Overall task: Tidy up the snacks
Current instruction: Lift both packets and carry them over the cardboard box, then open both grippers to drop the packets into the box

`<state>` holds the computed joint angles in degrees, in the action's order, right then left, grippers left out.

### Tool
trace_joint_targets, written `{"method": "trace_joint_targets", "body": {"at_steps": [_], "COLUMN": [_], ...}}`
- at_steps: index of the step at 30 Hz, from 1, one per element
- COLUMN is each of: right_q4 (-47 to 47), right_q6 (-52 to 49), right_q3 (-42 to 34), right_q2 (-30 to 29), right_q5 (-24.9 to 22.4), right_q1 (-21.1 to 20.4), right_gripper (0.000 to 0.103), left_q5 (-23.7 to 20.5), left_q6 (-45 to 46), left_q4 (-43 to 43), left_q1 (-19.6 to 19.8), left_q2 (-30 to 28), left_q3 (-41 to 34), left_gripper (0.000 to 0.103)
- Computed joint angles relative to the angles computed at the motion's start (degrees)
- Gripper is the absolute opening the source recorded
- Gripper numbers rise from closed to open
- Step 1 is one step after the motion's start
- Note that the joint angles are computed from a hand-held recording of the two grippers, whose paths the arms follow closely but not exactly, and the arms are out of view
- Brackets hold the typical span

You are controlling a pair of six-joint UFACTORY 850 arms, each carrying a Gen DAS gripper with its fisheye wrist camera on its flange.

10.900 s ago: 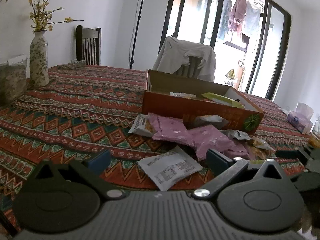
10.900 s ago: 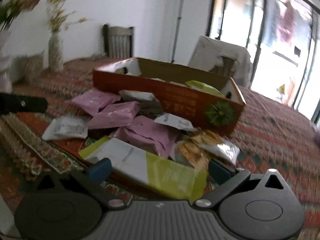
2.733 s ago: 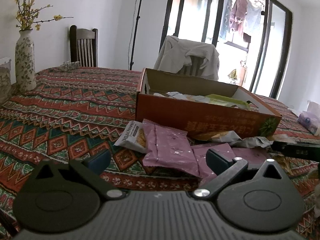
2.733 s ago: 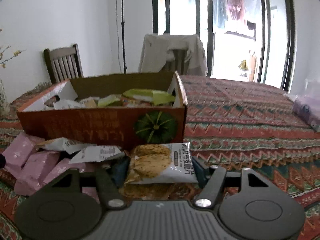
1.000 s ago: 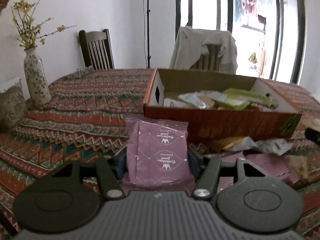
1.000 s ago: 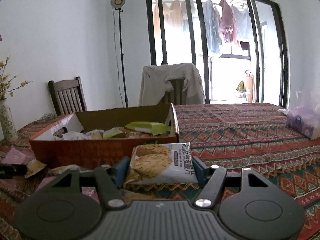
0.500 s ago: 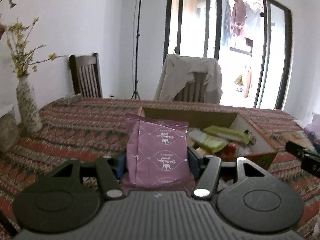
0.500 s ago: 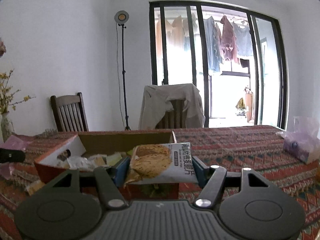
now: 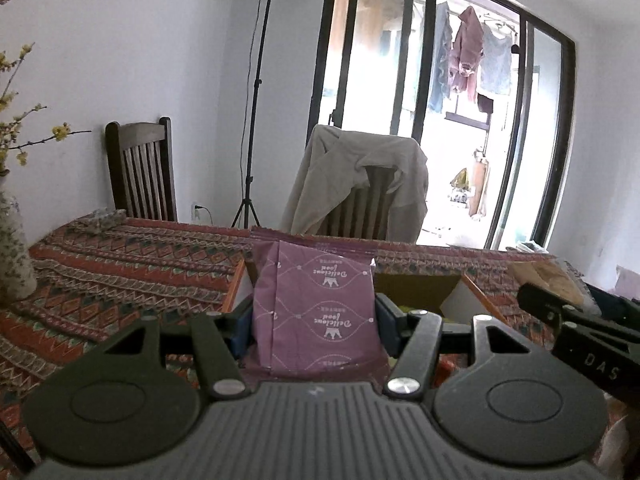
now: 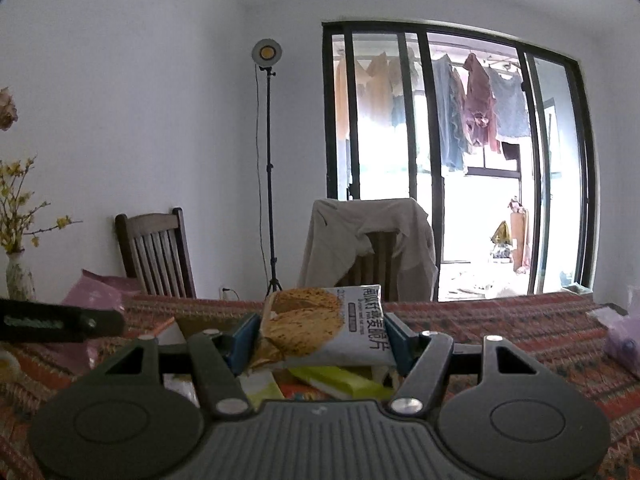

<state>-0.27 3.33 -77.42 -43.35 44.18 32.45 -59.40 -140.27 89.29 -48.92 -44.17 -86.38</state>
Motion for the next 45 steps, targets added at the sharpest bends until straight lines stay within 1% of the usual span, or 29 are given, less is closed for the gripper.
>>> {"method": "trace_joint_targets", "body": {"at_steps": [8, 12, 18, 20, 22, 27, 29, 30, 31, 32, 33, 45], "right_q4": [1.5, 1.7, -0.7, -0.1, -0.9, -0.4, 0.4, -0.1, -0.6, -1.2, -1.5, 0.8], "right_q6": [0.8, 2.1, 3.1, 1.7, 2.6, 1.5, 1.1, 1.6, 2.4, 3.1, 3.4, 1.8], "right_q3": [-10.9, -15.2, -17.5, -17.6, -18.1, -18.0, -17.7, -17.5, -17.4, -17.2, -16.9, -16.6], "right_q2": [-6.6, -9.9, -12.5, -12.7, -13.0, -13.1, -13.0, -12.9, -12.9, -12.8, -12.7, -12.6], "right_q5": [-5.6, -7.4, -9.2, -9.5, -10.3, -10.6, -10.6, -10.3, -10.1, -9.7, -9.3, -9.3], "right_q1": [0.9, 0.8, 0.6, 0.7, 0.6, 0.7, 0.7, 0.6, 0.5, 0.5, 0.4, 0.4], "right_gripper": [0.065, 0.065, 0.065, 0.065, 0.065, 0.067, 0.073, 0.08, 0.086, 0.096, 0.103, 0.103], "left_q5": [2.8, 2.8, 5.3, 5.3, 5.4, 5.3, 5.1, 4.8, 4.2, 3.6, 3.1, 2.3], "left_q6": [-1.7, -2.6, -0.6, 0.7, 1.0, 0.1, -1.6, -2.0, -3.6, -4.7, -5.6, -6.6], "left_q4": [0.5, 0.6, -0.7, -1.6, -1.6, -1.7, -1.1, -1.1, -0.4, 0.2, 0.8, 0.1], "left_q1": [4.2, 5.4, 6.5, 6.6, 6.5, 6.5, 6.5, 6.5, 6.4, 6.2, 6.1, 6.0], "left_q2": [-2.7, -4.5, -6.5, -7.2, -7.6, -7.5, -7.0, -6.9, -6.6, -6.5, -6.3, -5.9], "left_q3": [-3.7, -5.4, -6.6, -7.4, -7.5, -7.0, -6.0, -5.9, -5.2, -4.9, -4.5, -3.9], "left_gripper": [0.061, 0.061, 0.061, 0.061, 0.061, 0.061, 0.072, 0.087, 0.098, 0.101, 0.103, 0.103]}}
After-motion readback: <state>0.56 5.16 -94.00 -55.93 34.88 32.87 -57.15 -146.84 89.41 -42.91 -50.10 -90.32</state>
